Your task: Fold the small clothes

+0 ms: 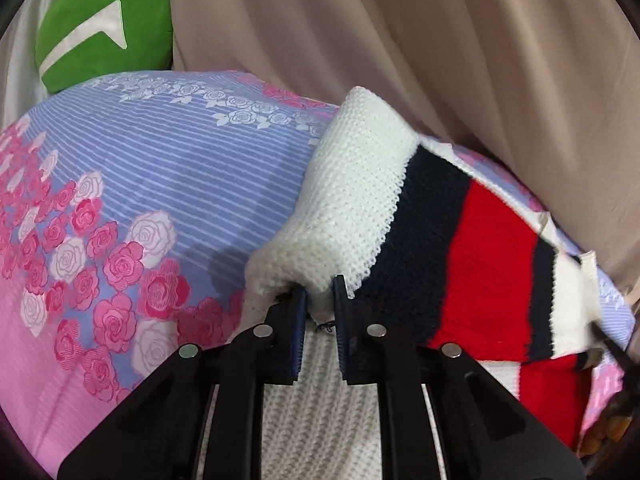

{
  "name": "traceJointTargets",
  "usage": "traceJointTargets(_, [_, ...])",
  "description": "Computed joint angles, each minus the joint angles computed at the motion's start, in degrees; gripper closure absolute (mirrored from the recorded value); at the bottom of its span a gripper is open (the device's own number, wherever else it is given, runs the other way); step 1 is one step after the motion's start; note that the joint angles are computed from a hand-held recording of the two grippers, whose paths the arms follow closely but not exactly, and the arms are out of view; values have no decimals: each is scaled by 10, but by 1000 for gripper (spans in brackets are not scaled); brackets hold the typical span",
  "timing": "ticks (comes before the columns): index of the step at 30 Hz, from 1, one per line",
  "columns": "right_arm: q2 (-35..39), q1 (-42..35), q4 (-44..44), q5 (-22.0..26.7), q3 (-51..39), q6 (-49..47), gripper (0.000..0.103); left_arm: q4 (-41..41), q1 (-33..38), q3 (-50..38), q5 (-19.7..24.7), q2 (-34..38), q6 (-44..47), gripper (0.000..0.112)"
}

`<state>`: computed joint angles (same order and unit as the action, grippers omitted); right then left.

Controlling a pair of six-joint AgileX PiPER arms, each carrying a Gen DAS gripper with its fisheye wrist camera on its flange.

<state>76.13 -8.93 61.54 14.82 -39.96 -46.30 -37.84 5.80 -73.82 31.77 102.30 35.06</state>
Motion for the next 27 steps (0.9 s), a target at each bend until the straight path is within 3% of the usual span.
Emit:
traceJointTargets(2, [13, -9, -35, 1, -7, 39, 94, -3, -4, 10, -16, -2, 12, 99])
traceJointTargets(4, [75, -15, -116, 6, -26, 114, 94, -14, -8, 18, -27, 0, 26, 98])
traceJointTargets(5, [74, -26, -122, 26, -33, 126, 95, -27, -7, 28, -35, -3, 45, 98])
traceJointTargets(7, [23, -20, -195, 13, -20, 218, 92, -49, -10, 48, -59, -10, 75, 97])
traceJointTargets(8, [-9, -9, -246, 2, -12, 275, 81, -65, -10, 57, -71, -9, 92, 97])
traceJointTargets(9, [-37, 19, -299, 1, -16, 333, 81, -74, -10, 63, -75, -12, 98, 97])
traceJointTargets(11, [-36, 84, -380, 12, -58, 419, 78, -62, -22, 64, -88, -12, 78, 97])
traceJointTargets(12, [-24, 107, -398, 24, -83, 432, 72, -62, -20, 60, -85, -12, 76, 97])
traceJointTargets(15, [64, 210, -498, 46, -182, 516, 57, -84, -13, 61, -75, -12, 93, 95])
traceJointTargets(18, [205, 280, -530, 86, -336, 554, 57, -99, -6, 58, -66, -9, 104, 94])
traceJointTargets(21, [344, 310, -504, 133, -508, 554, 55, -114, 0, 55, -56, -4, 117, 93])
traceJointTargets(24, [460, 337, -570, 204, -679, 608, 43, -123, 2, 56, -54, -4, 124, 93])
traceJointTargets(27, [570, 353, -627, 288, -851, 651, 37, -136, 6, 55, -47, -1, 134, 93])
